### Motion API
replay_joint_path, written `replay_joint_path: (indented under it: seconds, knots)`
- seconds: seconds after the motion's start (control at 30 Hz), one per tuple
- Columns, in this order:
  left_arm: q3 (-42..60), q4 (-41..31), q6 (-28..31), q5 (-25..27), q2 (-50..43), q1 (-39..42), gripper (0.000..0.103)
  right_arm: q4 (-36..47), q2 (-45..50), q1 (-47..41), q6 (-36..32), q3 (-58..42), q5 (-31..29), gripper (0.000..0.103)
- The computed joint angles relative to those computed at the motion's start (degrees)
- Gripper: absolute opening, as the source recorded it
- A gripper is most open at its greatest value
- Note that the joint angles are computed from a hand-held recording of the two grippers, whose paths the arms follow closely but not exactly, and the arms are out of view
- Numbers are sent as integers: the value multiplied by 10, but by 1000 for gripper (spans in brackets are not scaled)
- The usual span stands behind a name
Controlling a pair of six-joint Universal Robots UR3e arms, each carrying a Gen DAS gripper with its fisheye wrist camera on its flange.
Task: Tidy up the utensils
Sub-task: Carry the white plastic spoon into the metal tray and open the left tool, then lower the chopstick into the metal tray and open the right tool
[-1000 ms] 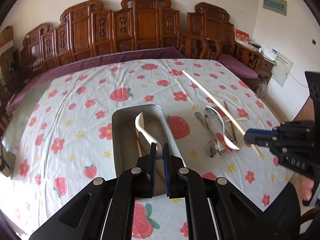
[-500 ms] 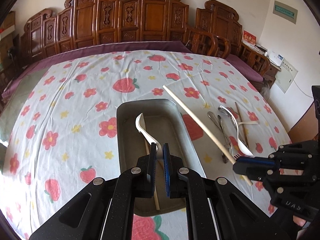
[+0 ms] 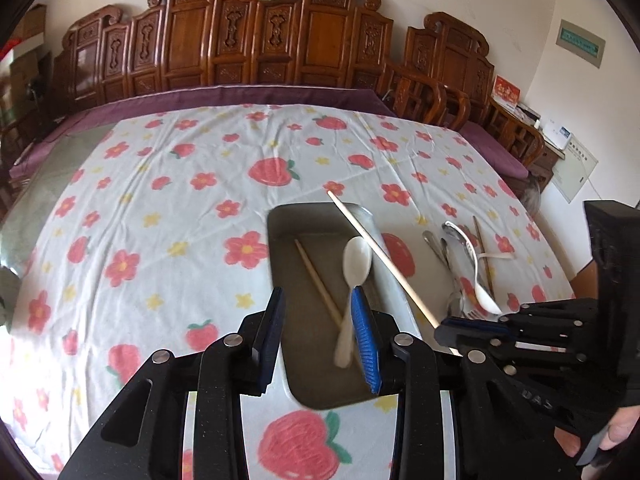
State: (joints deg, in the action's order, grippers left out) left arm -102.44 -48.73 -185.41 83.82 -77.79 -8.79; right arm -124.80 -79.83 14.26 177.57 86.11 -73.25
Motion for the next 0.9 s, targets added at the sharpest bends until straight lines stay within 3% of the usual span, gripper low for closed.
replay_joint_path:
  seconds: [0.5,0.77,0.9]
  knots:
    - [-30,-31,33,-1,67,37,31,-10,78,35,59,-68,-20,6]
    - [-26,-35,37,-3,73,42,31,-34,95,39,48,-77,-8,8]
    - [-20,-36,34,2,71,37,31,-56,63,26,27,-34,11,8]
